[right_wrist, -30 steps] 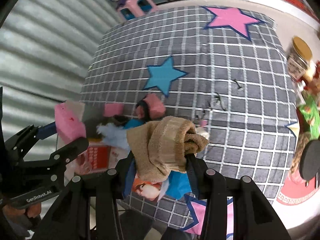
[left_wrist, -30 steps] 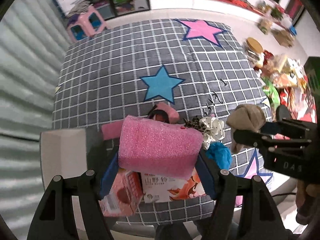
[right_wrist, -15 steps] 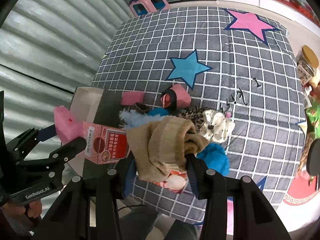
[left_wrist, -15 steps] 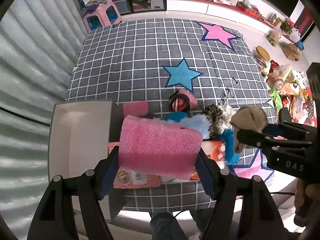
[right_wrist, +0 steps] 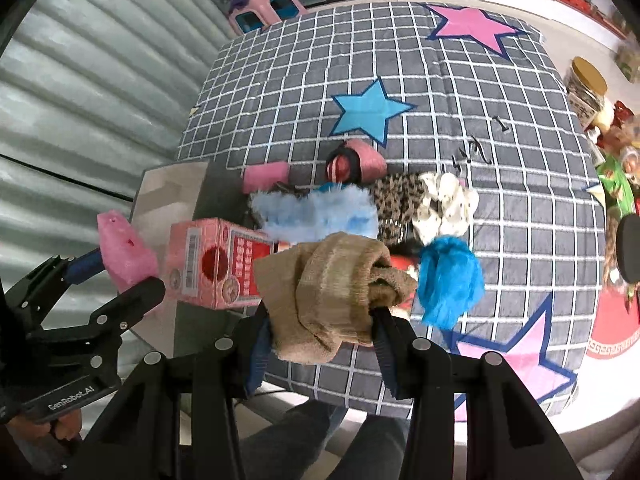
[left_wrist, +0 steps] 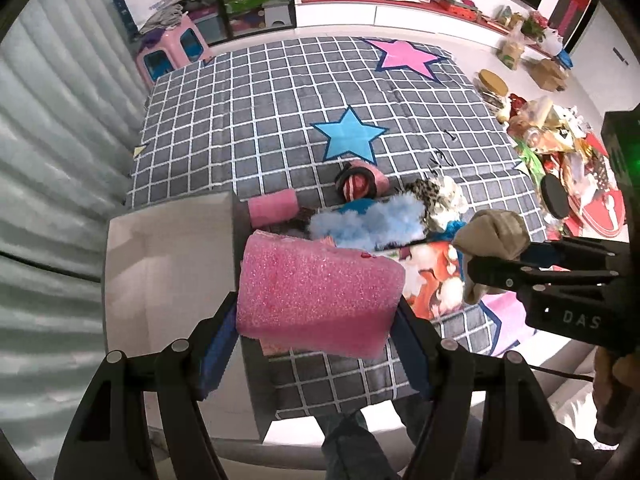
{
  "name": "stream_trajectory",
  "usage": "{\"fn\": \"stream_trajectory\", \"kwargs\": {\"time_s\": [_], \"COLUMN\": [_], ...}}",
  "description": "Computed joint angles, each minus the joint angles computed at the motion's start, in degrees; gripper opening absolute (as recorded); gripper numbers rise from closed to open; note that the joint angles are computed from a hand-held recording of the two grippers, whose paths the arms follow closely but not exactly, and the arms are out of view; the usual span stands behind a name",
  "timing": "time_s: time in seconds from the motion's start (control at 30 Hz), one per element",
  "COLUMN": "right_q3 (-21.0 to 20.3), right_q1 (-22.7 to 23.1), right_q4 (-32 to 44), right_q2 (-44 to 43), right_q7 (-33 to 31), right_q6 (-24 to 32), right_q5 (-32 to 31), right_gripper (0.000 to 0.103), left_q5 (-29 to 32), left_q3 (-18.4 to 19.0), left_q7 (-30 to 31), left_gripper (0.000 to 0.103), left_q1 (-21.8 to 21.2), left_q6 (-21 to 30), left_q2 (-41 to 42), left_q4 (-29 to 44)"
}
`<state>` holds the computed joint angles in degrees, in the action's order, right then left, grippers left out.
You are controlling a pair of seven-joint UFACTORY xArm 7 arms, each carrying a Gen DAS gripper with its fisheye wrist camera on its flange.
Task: Organize soft objects
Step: 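Lift the beige sock with the right tool while the left tool lifts the pink sponge, then lower both items into the white box and open both tools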
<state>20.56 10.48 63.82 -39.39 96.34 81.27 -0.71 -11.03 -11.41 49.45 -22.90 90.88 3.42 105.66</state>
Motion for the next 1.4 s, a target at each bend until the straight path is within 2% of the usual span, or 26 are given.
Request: {"fn": "stream_trajectory", "kwargs": {"time_s": [0.37, 0.8, 1.07, 1.4], "right_q3": [2.4, 0.4, -2.6, -6.7], "right_q1": [2.1, 9.3, 13.2, 15.1], "right_q4": [5.7, 15.2, 22.0, 31.9], "right_q2": [9.6, 24.7, 32.6, 40.3], "right_q7": [2.9, 1.7, -2.5, -12.2], "right_q6": [-2.3, -7.4, -8.6, -6.4], "right_q5": [-1.2, -6.3, -8.6, -8.8], "right_gripper": [0.047, 0.047, 0.047, 0.047], "left_q5": [-0.9, -1.1, 0.3, 1.1], "left_q3": [2.5, 4.6, 5.3, 5.8], "left_q7": [3.9, 4.8, 4.0, 0.6], "left_gripper": [0.075, 0.075, 0.075, 0.075], "left_q1": [4.3, 9.7, 12.1, 14.1], "left_q6": [1.8, 2.3, 1.8, 3.4], "left_q2": [1.1, 6.3, 10.7, 17.1], "left_q4": [0.7, 6.5, 11.2, 19.3]}}
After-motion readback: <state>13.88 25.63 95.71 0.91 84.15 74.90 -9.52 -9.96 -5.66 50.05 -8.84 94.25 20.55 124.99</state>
